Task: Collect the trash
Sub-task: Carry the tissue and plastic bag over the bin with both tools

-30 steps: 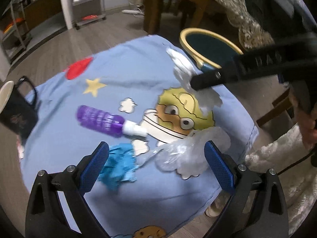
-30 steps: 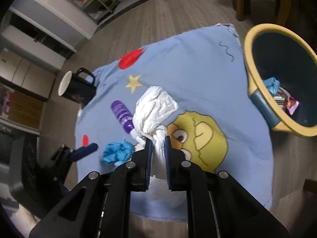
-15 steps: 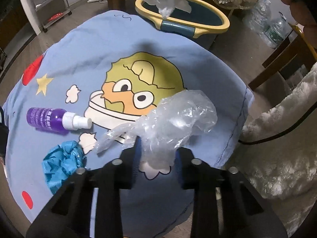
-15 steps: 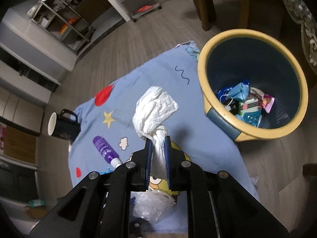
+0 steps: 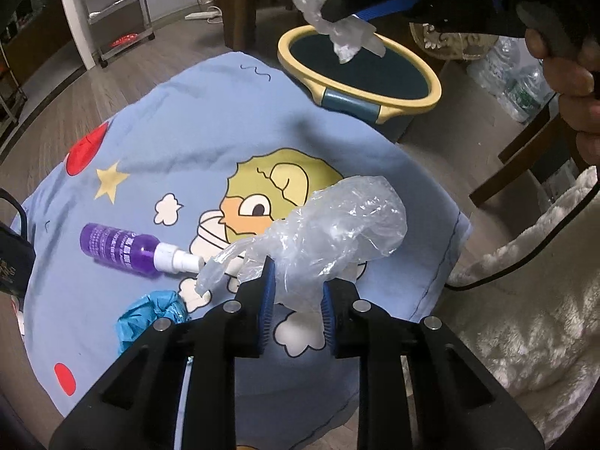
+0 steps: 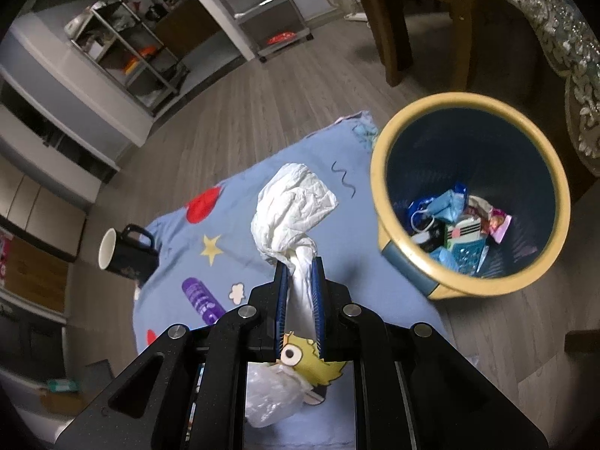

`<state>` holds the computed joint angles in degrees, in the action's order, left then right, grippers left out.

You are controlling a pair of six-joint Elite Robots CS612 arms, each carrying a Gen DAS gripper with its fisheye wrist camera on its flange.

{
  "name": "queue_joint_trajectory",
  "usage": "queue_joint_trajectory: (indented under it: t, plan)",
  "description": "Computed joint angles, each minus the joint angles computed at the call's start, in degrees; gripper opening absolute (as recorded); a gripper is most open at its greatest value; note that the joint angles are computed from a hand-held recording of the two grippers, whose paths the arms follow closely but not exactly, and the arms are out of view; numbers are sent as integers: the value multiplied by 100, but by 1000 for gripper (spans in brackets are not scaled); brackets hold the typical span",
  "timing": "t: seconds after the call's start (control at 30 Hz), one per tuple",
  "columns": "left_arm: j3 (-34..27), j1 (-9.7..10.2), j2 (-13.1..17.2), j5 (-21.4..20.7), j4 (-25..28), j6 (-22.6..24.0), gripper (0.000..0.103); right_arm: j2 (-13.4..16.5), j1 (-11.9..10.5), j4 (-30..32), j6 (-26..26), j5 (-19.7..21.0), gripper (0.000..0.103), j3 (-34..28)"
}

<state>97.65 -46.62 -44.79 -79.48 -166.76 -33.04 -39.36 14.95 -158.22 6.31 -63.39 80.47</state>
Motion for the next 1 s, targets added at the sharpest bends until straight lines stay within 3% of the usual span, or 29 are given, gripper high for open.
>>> queue_joint_trajectory:
  t: [0.17,0.43,0.7,1.0]
  plan:
    - [-17,3,-7,51,-19,-22,21,-3,-75,-164,165,14,14,-1]
    - [2,-38,-82,262,-130,108,21,-49,-191,-607,177,-328,14,-23]
    - [-87,-8,-212,427,-127,112,21,57,-375,-560,435,-543,14,-171]
    - [-837,175,73,245,104,285,21,203,-600,-473,941,-489,14,-274]
